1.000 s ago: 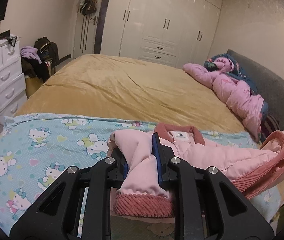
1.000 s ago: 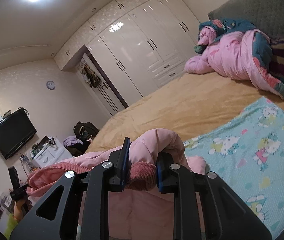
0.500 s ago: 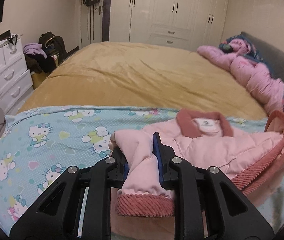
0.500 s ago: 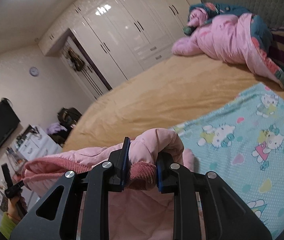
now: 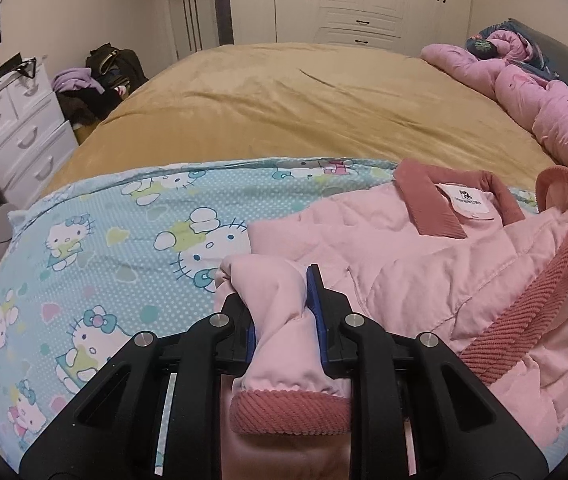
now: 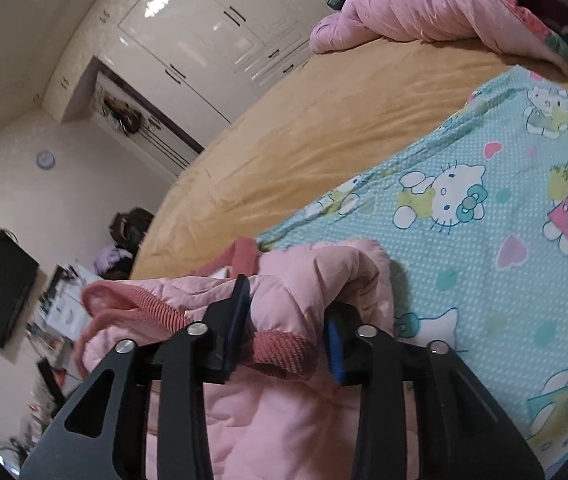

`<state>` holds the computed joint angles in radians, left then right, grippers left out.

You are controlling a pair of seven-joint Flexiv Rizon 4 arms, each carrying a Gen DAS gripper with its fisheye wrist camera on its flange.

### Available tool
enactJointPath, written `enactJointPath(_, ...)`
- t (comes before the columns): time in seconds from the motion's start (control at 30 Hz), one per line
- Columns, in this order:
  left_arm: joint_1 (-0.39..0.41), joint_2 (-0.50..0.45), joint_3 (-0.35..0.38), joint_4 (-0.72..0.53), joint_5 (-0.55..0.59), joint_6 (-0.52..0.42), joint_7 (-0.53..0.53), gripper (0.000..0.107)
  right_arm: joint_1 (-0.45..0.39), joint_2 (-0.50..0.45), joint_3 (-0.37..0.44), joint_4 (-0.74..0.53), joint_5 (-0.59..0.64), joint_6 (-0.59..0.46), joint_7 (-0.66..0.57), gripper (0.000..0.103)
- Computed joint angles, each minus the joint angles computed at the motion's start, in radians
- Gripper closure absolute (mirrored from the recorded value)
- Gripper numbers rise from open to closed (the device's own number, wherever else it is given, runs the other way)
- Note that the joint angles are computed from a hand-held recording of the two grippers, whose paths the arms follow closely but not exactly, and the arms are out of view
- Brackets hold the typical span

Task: Fold large clothes
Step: 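Lower the hem near the collar and open both grippers, then move both open grippers to the folded edge of the jacket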

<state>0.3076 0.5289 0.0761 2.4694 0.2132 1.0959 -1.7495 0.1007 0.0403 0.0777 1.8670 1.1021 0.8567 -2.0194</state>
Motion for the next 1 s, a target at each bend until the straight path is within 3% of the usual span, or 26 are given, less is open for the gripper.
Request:
enactJointPath(0.03, -0.004, 0.0, 0.002, 0.001, -0.007, 0.002, -0.002, 0.092, -0.011, 0.006, -0.015, -0.004, 0.056, -0.041, -0.023, 0.052)
enactJointPath(0.1, -0.025, 0.003, 0.027, 0.011, -0.04, 0.019, 0.01, 0.092, -0.03, 0.035, -0.033, 0.002, 0.137, -0.088, -0.043, 0.004)
enactJointPath(0.2, -0.046, 0.004, 0.049, 0.022, -0.087, 0.04, 0.032, 0.089, -0.033, 0.091, -0.043, 0.027, 0.183, -0.118, -0.088, 0.004)
enactJointPath(0.37, -0.051, 0.016, 0.041, 0.027, -0.129, 0.048, 0.047, 0.085, 0.031, 0.238, 0.011, 0.151, 0.119, -0.012, -0.161, 0.004)
enactJointPath(0.47, -0.047, 0.021, 0.033, 0.025, -0.135, 0.041, 0.044, 0.083, 0.071, 0.287, 0.1, 0.237, 0.029, 0.117, -0.134, 0.004)
enactJointPath(0.6, -0.053, 0.038, 0.03, 0.02, -0.145, 0.028, 0.046, 0.078, 0.1, 0.247, 0.237, 0.298, -0.171, 0.291, 0.022, 0.004)
enactJointPath(0.67, -0.062, 0.044, 0.03, 0.014, -0.155, 0.022, 0.047, 0.064, 0.13, 0.207, 0.256, 0.302, -0.211, 0.33, 0.033, 0.004)
enactJointPath(0.73, -0.078, 0.046, 0.032, 0.01, -0.171, 0.024, 0.053, 0.049, 0.124, 0.158, 0.328, 0.338, -0.376, 0.431, 0.135, 0.004)
enactJointPath(0.8, -0.062, 0.053, 0.005, -0.003, -0.15, 0.009, 0.039, 0.048, 0.106, 0.114, 0.383, 0.381, -0.559, 0.508, 0.246, 0.004)
enactJointPath(0.9, -0.066, 0.057, -0.009, -0.018, -0.137, 0.003, 0.025, 0.036, 0.122, 0.087, 0.378, 0.405, -0.647, 0.554, 0.306, 0.004)
enactJointPath(1.0, -0.049, 0.077, -0.034, -0.028, -0.105, 0.02, -0.013, 0.02, 0.176, 0.091, 0.328, 0.404, -0.601, 0.549, 0.271, 0.004)
